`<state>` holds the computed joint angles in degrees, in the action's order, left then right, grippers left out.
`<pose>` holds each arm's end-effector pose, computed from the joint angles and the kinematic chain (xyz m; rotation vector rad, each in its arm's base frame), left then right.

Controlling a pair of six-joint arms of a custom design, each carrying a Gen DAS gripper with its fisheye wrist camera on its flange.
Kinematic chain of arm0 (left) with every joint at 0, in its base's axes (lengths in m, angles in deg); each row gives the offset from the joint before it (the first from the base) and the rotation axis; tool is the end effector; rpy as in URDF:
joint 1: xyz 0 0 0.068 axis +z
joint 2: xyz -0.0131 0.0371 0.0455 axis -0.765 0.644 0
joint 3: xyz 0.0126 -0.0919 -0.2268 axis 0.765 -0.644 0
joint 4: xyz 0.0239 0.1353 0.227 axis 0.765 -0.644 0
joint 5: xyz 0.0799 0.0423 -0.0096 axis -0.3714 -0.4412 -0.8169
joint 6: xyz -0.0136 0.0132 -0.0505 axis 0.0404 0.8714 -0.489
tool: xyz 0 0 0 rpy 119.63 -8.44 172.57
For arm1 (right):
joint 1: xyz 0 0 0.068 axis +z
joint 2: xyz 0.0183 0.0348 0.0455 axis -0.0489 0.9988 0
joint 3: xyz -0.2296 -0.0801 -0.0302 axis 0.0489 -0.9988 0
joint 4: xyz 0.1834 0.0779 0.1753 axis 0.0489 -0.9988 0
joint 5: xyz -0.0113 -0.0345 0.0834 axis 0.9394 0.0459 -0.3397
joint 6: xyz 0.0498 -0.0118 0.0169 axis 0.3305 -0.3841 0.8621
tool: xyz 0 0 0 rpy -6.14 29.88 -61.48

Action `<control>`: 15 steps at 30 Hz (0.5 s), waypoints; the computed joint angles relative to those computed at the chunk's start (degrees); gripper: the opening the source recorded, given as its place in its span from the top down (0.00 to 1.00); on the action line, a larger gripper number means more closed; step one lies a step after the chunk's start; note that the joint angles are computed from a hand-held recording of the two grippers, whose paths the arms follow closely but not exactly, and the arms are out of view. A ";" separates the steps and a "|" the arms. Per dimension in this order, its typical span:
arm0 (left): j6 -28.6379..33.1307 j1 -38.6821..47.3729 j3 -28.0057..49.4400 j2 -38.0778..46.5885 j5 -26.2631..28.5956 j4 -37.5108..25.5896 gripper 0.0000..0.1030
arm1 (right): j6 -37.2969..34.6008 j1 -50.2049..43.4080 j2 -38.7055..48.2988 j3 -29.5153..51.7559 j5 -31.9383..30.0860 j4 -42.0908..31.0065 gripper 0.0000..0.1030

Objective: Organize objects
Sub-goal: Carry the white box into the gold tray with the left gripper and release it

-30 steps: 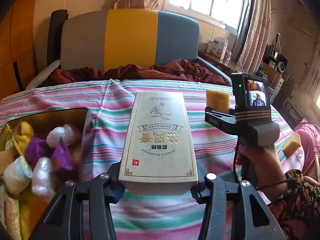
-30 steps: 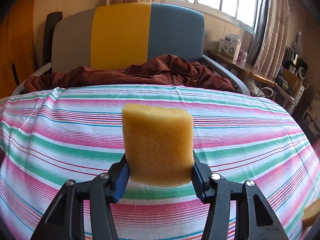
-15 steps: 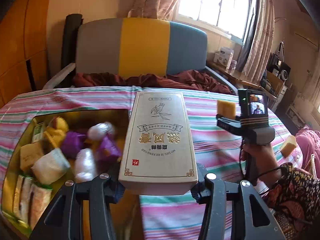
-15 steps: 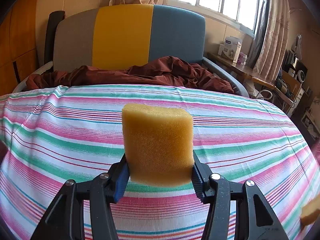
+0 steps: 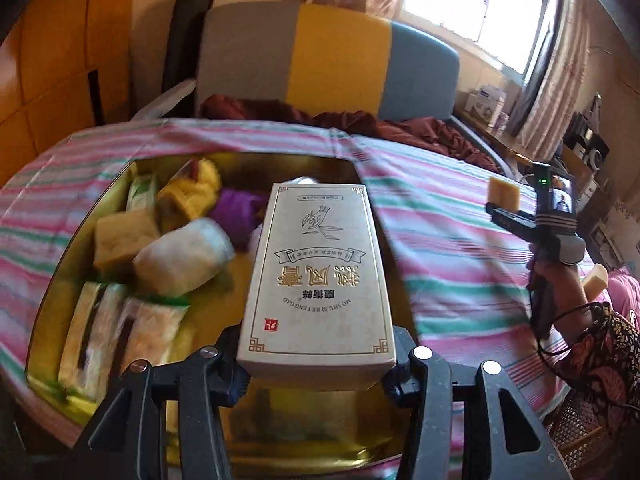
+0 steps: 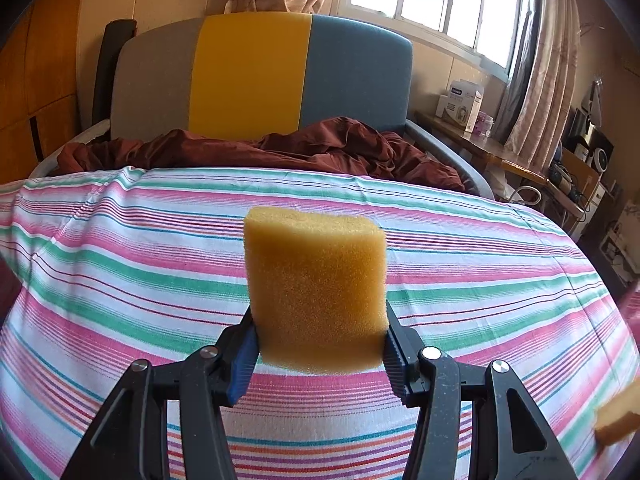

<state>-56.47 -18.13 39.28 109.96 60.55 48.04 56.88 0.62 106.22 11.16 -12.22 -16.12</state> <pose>0.1259 0.0580 0.1231 -0.0149 2.4223 -0.2276 0.2963 0.0107 0.0727 0.0035 2.2788 -0.2095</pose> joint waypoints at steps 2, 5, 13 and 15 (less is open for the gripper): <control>2.78 3.42 0.69 2.65 0.61 0.20 0.50 | -0.28 0.37 -0.17 -0.34 0.53 0.35 0.47; 5.82 7.33 1.33 5.62 1.22 0.74 0.50 | -0.91 1.16 -0.34 -0.83 1.43 1.07 0.47; 11.13 11.15 3.95 14.80 1.43 1.56 0.50 | -1.02 1.56 -3.85 -3.90 0.42 2.42 0.47; 12.75 12.34 3.90 15.08 0.95 1.97 0.50 | -0.69 1.40 -3.90 -3.87 0.37 2.19 0.47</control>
<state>-43.72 -5.79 43.19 125.04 61.50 50.01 56.19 2.02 102.32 7.29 -11.85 -13.93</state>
